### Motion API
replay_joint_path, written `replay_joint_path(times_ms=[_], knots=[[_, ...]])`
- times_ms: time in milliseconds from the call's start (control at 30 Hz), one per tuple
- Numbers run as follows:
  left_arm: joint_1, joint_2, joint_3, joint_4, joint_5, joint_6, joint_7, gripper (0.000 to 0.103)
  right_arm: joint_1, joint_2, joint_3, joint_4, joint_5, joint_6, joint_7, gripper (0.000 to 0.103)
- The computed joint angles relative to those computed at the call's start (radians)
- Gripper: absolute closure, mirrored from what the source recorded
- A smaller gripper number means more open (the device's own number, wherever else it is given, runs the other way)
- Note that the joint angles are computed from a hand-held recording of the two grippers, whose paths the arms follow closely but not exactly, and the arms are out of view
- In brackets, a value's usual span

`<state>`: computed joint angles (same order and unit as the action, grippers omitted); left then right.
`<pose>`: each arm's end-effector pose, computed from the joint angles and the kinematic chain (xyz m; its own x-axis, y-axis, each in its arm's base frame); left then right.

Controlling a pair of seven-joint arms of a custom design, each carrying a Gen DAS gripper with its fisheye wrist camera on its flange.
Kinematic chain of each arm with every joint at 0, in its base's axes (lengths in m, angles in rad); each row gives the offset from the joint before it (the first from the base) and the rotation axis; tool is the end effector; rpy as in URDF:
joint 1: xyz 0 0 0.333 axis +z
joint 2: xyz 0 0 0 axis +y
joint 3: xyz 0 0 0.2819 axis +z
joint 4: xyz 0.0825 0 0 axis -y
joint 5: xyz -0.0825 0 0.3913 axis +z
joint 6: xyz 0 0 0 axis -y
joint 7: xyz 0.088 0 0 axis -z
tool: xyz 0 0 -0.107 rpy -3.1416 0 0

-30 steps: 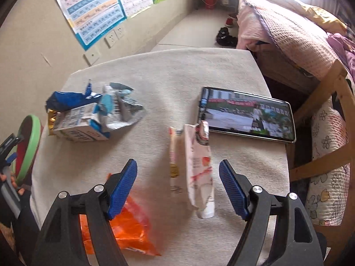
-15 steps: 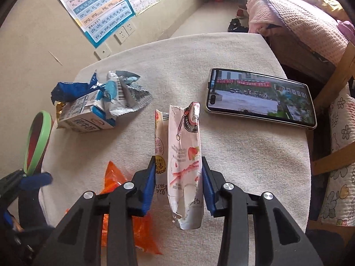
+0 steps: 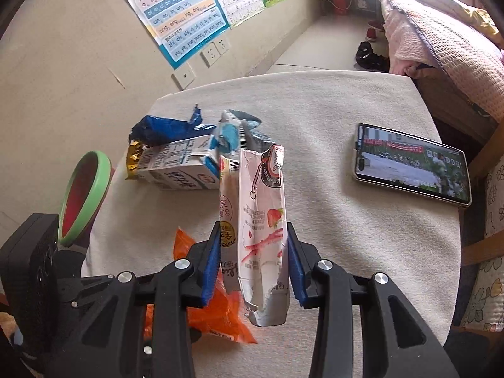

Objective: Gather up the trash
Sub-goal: 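Carry the orange bag and drink pouch over the red bin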

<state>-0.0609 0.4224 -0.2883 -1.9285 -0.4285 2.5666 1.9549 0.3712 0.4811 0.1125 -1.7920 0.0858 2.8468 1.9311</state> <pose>0.6022 -0.2048 0.2626 -0.3753 -0.8681 0.3247 -0.9158 0.2934 -0.2743 0.6143 0.3088 0.3142 0.0947 -0.9495 -0.2991 -0.8854 0.0570 -0.4614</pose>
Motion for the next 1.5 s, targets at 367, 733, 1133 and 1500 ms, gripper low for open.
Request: replay_joint_path(times_ms=[367, 733, 1133, 1500], knots=[[0.034, -0.109, 0.076, -0.141, 0.085, 0.197, -0.199, 0.049, 0.014, 0.074, 0.061, 0.103, 0.049, -0.074, -0.114, 0.066], [0.066, -0.173, 0.094, -0.214, 0.093, 0.295, -0.28, 0.048, 0.05, 0.113, 0.072, 0.183, 0.055, -0.104, -0.174, 0.066], [0.086, -0.179, 0.124, -0.219, 0.148, 0.325, -0.38, 0.048, 0.081, 0.161, 0.078, 0.275, 0.061, -0.148, -0.227, 0.066], [0.109, -0.179, 0.111, -0.224, 0.138, 0.331, -0.38, 0.048, 0.105, 0.203, 0.08, 0.35, 0.064, -0.191, -0.266, 0.065]])
